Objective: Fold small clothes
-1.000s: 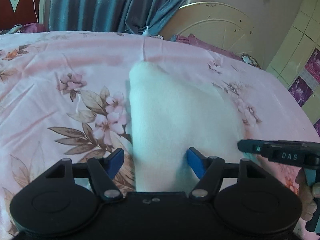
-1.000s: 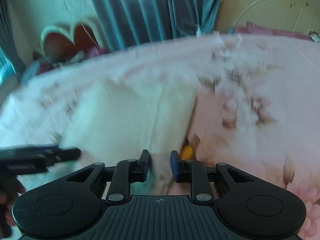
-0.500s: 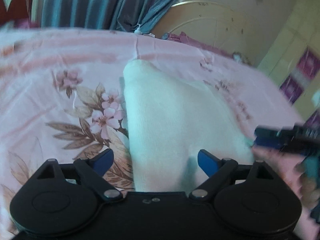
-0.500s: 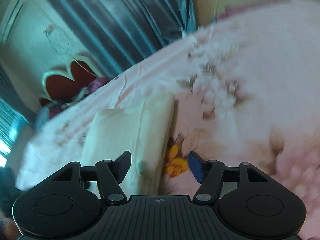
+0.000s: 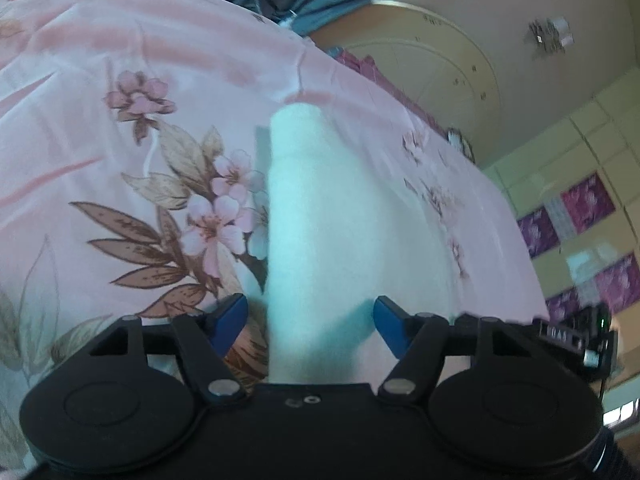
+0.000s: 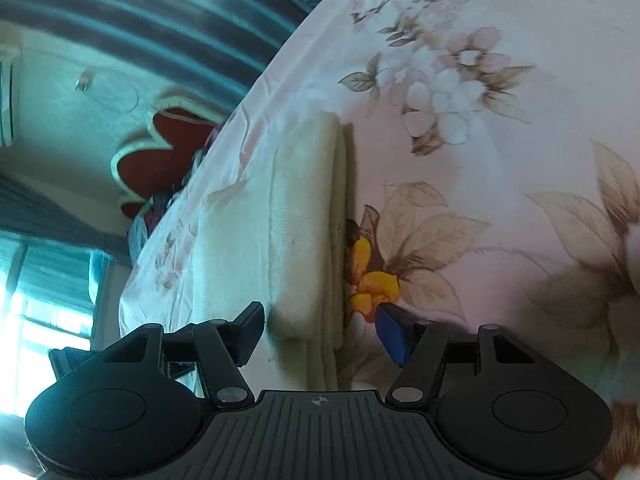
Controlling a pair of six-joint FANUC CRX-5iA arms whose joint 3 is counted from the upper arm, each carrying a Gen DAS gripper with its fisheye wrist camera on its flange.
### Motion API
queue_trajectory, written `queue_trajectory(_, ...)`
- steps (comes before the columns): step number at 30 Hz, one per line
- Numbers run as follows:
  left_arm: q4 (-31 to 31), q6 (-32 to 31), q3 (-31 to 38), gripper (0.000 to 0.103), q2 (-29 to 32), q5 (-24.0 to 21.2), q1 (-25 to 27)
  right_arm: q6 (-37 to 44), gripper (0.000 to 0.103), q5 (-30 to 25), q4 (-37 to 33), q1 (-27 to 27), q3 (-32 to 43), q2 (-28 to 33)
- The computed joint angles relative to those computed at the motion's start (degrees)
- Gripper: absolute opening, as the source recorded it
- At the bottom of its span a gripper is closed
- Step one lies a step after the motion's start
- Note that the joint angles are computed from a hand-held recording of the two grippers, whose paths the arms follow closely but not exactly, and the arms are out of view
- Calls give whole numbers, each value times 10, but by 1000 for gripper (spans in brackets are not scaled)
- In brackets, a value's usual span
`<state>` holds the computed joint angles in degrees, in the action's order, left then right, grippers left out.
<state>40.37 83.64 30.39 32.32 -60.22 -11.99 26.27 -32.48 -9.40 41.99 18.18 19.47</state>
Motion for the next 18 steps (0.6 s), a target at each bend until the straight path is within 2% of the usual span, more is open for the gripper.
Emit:
queue_trajectory(4, -13, 17, 51, 68, 30, -24, -7, 75, 62, -14, -58, -13, 33, 19)
queue_trajectory(6, -31, 34, 73, 65, 40, -27, -13, 97, 62, -24, -59, -13, 50, 29)
queue_trajectory(7, -42, 43, 84, 63, 44, -29, -15, 104, 58, -30, -56, -13, 58, 34)
queue_trajectory(9, -65, 57, 115, 59, 56, -40, -21, 100, 47, -46, -41, -9, 74, 46)
queue_trajectory(12, -89, 73, 161, 53, 78, -57, -29, 84, 42, -61, -14, -2, 90, 58)
queue_trajectory(15, -98, 71, 178, 45, 86, -59, -33, 69, 33, -70, 46, 15, 94, 63)
queue_trajectory(18, -100, 48, 167, 37, 75, -52, -33, 45, 30, -70, 109, 33, 86, 59)
